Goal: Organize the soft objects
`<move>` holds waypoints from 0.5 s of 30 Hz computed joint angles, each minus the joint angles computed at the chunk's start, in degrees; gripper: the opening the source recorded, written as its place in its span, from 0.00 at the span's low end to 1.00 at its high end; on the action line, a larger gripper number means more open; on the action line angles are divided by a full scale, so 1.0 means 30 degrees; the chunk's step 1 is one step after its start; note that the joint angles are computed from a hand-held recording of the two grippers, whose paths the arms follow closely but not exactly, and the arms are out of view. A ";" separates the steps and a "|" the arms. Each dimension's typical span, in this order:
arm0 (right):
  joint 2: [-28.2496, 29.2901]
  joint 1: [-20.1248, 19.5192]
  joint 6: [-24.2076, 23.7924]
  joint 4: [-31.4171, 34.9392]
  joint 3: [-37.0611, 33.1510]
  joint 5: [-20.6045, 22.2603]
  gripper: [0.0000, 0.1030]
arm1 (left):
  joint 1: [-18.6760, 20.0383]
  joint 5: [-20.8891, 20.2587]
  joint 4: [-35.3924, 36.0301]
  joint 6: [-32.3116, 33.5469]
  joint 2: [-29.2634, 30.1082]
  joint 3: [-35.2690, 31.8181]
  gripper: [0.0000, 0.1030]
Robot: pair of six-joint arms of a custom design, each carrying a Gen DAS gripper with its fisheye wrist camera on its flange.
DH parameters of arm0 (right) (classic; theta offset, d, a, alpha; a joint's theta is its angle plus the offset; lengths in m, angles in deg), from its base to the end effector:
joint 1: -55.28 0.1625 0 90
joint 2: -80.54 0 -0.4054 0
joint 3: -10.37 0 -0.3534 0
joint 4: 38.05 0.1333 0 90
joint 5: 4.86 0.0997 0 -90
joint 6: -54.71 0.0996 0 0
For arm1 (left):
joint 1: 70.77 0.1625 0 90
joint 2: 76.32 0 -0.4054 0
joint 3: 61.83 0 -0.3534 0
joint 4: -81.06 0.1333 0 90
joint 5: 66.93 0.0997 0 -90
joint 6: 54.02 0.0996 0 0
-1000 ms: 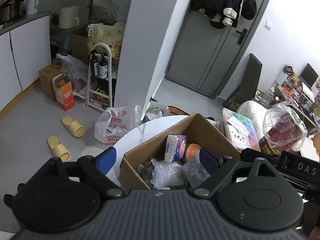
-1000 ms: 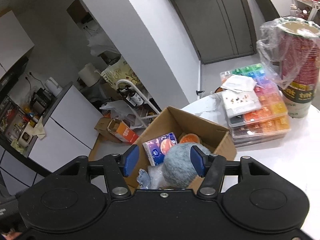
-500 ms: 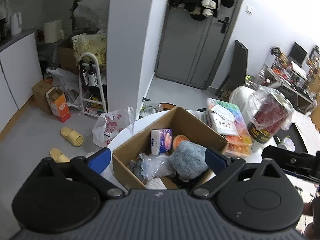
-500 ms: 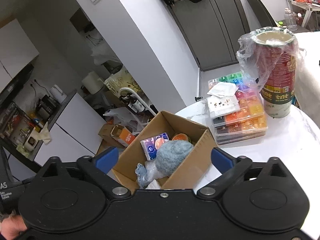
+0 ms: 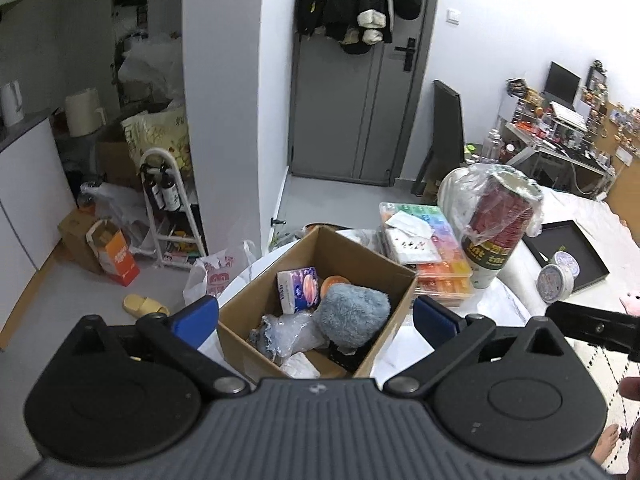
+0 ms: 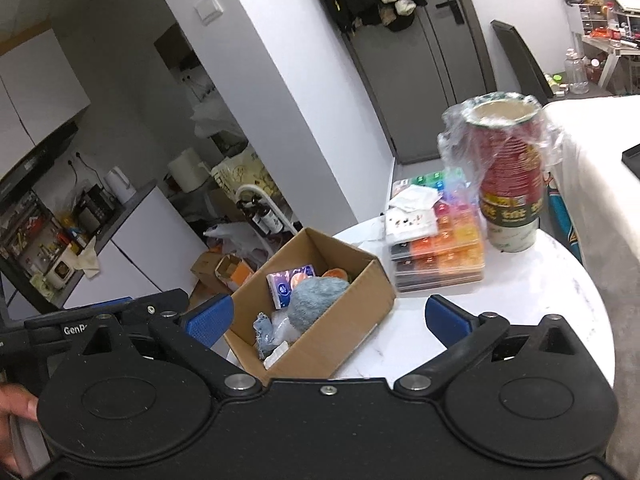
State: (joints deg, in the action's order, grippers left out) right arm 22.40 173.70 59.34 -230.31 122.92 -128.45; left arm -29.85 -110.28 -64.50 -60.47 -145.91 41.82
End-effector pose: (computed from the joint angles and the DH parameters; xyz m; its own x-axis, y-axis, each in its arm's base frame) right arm 0.3296 -0.4448 0.2377 -0.9506 0.0120 0.3102 -0.2434 0.5912 -0.7689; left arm -0.2823 -0.5170 0.3175 -0.7259 0.2735 -0.6311 0.6255 0.6442 -0.4402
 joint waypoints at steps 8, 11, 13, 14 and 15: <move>-0.1051 0.0523 -0.0055 -0.1101 0.1238 -0.0313 1.00 | -0.0817 0.0421 0.0006 -0.0165 -0.0749 0.0600 0.99; -0.1498 0.0816 -0.0459 -0.1513 0.1750 -0.0486 1.00 | -0.1032 0.0347 0.0234 -0.0392 -0.1155 0.0907 0.99; -0.1794 0.1091 -0.0348 -0.1608 0.2005 -0.0943 1.00 | -0.1122 0.0168 0.0359 -0.0553 -0.1403 0.1101 1.00; -0.1858 0.1219 -0.0386 -0.1740 0.2119 -0.1139 1.00 | -0.1194 0.0211 0.0430 -0.0663 -0.1519 0.1209 0.99; -0.1949 0.1378 -0.0433 -0.1853 0.2264 -0.1445 1.00 | -0.1262 0.0249 0.0406 -0.0726 -0.1654 0.1357 1.00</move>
State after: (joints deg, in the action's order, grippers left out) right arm 16.56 177.83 58.04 -235.87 129.72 -132.78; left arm -33.63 -109.53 -63.28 -62.65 -150.87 45.89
